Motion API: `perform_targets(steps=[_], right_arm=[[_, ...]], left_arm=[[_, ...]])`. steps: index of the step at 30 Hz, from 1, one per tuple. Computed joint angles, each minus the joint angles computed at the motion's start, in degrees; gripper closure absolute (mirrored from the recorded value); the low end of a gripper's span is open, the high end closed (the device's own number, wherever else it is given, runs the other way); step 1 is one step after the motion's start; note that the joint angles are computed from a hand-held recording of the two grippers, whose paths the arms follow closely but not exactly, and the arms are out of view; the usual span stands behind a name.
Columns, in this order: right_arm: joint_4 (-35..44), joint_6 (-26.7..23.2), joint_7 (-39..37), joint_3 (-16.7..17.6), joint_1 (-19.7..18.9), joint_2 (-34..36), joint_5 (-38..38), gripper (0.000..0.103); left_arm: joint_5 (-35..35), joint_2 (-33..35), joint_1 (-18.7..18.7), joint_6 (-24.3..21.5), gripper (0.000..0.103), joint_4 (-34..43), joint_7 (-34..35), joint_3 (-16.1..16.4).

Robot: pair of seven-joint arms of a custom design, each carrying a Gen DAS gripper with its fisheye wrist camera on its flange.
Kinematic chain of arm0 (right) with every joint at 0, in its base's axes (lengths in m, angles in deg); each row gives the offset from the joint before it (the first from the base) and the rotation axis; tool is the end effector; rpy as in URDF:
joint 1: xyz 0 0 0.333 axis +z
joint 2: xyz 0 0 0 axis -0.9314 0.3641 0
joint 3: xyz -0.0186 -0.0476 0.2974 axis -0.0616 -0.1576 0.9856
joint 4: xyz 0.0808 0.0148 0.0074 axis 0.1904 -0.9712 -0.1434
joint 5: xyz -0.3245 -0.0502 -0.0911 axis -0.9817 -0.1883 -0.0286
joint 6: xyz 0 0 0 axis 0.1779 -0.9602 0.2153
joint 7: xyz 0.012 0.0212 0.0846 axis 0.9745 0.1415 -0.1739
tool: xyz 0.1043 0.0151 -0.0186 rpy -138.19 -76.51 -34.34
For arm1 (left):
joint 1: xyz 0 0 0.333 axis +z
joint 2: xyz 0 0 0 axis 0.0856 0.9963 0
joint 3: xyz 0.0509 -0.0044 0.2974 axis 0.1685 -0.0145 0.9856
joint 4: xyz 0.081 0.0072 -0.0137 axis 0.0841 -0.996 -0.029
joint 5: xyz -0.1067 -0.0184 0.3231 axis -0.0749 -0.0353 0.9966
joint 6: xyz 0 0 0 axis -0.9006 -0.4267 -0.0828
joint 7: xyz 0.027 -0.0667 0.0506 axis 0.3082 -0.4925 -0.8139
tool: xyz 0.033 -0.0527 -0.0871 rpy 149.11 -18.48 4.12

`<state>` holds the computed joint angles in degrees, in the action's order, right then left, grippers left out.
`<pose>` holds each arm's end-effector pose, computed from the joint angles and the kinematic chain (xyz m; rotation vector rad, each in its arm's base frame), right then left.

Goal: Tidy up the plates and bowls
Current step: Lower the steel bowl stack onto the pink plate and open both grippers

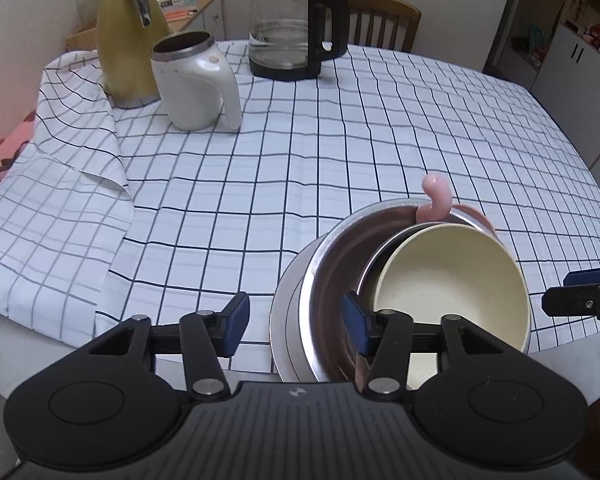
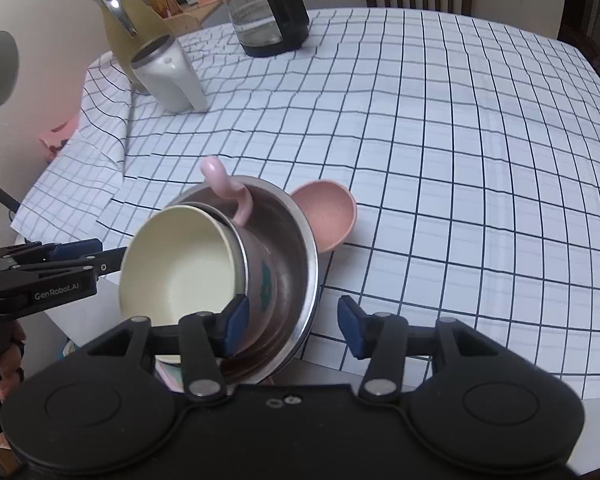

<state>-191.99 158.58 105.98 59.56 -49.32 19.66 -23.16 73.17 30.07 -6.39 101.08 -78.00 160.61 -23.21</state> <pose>0.5584 0.2134 0.5025 -1.5893 2.0772 -0.2340 0.6843 -0.2471 0.4787 -1.4563 2.3531 -0.7370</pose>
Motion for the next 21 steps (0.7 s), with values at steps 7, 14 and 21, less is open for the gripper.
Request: perform_targets(steps=[7,14,21], right_arm=[[-5.86,4.5,-1.61,0.73,-0.21,-5.59,-1.9,0.038],[-12.44,9.67,-4.54,2.41,-1.5,-11.54,-3.23,0.026],[-21.0,19.43,-4.87,5.82,-4.53,-18.25,-9.03,0.012]], left_arm=[[-0.47,-9.5,1.07,10.95,0.045,-14.75,-1.8,-1.07],[-0.86,-18.29,1.02,21.22,0.035,-28.01,-5.08,-2.42],[-0.79,-24.98,0.54,28.27,0.025,-38.06,-8.4,-2.87]])
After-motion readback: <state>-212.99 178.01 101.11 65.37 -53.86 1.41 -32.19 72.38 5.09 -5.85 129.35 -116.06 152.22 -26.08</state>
